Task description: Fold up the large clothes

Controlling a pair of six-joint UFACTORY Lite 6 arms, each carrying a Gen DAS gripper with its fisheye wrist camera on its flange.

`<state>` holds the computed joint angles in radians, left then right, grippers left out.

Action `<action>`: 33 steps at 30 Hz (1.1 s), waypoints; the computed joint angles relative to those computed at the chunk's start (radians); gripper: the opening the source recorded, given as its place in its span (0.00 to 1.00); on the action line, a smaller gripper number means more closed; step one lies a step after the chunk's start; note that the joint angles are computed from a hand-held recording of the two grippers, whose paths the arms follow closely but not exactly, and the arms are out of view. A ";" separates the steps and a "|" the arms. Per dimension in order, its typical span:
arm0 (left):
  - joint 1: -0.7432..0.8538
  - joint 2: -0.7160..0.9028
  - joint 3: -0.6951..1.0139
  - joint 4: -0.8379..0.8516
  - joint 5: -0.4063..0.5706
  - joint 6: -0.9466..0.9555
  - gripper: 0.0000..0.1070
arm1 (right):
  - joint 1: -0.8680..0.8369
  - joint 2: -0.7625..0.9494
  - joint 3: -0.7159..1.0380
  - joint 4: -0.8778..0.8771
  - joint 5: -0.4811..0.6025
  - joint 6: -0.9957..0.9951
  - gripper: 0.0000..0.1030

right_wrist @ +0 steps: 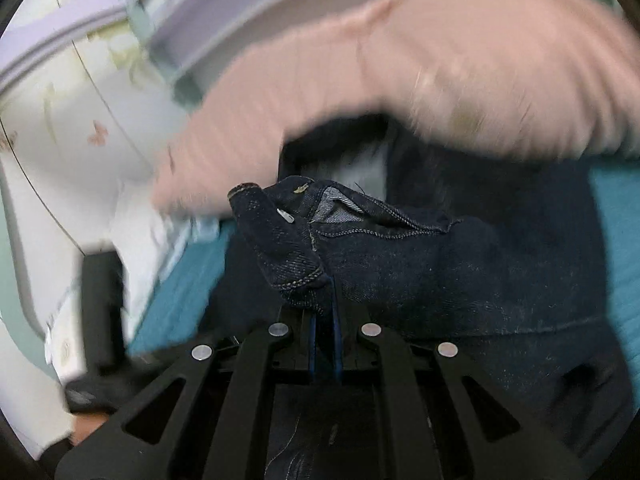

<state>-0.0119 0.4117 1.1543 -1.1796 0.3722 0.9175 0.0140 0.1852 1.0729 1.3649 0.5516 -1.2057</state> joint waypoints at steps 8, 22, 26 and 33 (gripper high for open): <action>-0.006 0.012 0.006 -0.010 0.002 0.004 0.07 | 0.051 0.086 -0.013 -0.022 -0.040 0.002 0.10; -0.064 -0.118 0.066 0.056 0.006 -0.217 0.27 | -0.129 0.098 0.046 -0.225 0.330 0.195 0.18; -0.091 -0.124 0.061 0.162 0.009 -0.297 0.31 | -0.100 0.127 0.049 -0.190 0.294 0.182 0.18; -0.044 -0.016 0.147 0.069 0.194 -0.239 0.36 | 0.010 0.083 -0.015 -0.193 0.096 0.121 0.19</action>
<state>-0.0559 0.3961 1.3009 -1.1103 0.5666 0.6788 0.0243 0.2686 1.0576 1.1718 0.6477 -1.0848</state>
